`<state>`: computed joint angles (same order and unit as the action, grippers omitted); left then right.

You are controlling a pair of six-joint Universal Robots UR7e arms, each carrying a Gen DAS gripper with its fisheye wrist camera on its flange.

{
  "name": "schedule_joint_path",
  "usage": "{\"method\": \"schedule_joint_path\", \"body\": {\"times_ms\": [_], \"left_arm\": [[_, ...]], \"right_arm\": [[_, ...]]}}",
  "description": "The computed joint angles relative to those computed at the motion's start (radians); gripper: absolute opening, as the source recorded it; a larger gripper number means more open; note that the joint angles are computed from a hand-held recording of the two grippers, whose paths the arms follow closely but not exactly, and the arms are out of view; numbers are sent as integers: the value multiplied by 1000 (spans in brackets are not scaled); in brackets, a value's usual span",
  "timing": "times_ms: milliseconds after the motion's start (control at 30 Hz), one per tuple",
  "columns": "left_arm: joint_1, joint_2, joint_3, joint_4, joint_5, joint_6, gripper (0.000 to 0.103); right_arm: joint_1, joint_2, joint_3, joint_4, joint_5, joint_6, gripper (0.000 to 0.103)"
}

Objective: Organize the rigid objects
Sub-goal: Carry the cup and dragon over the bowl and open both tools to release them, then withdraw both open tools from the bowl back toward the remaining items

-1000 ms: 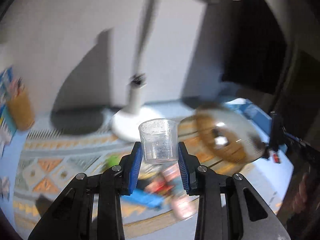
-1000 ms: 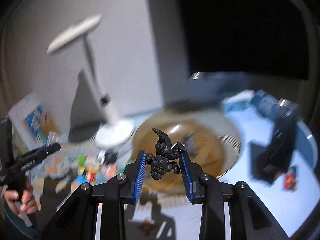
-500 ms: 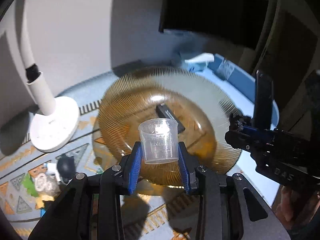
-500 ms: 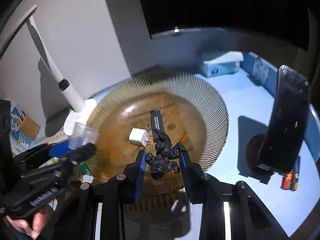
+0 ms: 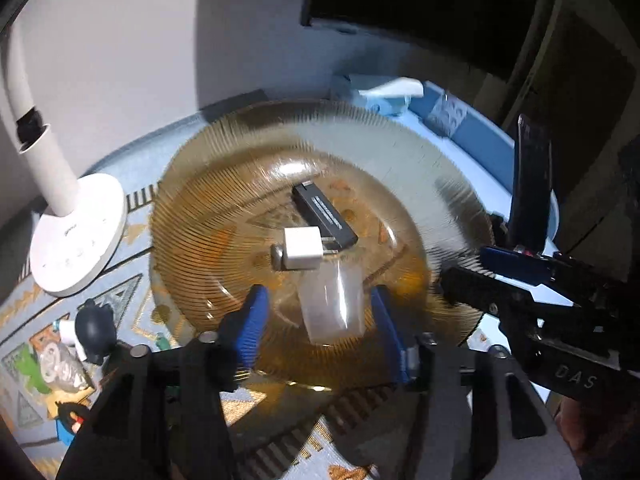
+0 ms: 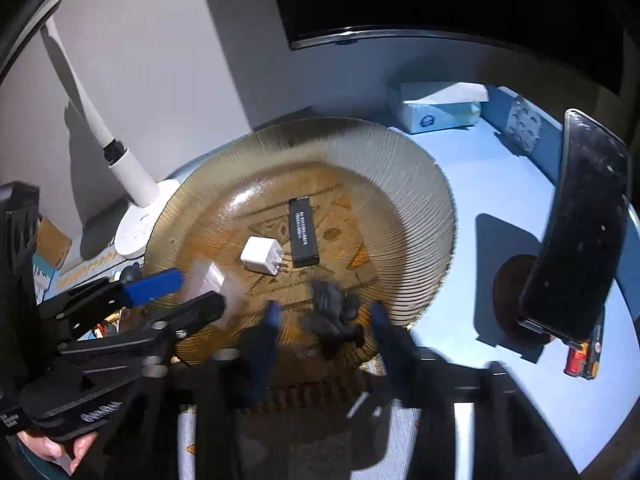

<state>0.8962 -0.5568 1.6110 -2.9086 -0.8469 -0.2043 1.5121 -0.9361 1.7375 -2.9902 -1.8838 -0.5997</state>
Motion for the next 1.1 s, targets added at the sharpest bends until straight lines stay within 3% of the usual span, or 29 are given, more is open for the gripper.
{"method": "schedule_joint_path", "body": {"times_ms": [33, 300, 567, 767, 933, 1100], "left_arm": [[-3, -14, 18, -25, -3, 6, 60], [-59, -199, 256, -281, 77, 19, 61], [-138, -397, 528, -492, 245, -69, 62], [-184, -506, 705, -549, 371, -160, 66], [-134, -532, 788, -492, 393, -303, 69], [-37, -451, 817, -549, 366, -326, 69]], "right_arm": [[-1, -9, 12, -24, 13, -2, 63], [4, -110, 103, -117, 110, 22, 63], [42, -155, 181, -114, 187, 33, 64], [87, -144, 237, -137, 231, -2, 65], [97, -75, 287, -181, 254, -35, 79], [70, 44, 306, -252, 254, -73, 79]]}}
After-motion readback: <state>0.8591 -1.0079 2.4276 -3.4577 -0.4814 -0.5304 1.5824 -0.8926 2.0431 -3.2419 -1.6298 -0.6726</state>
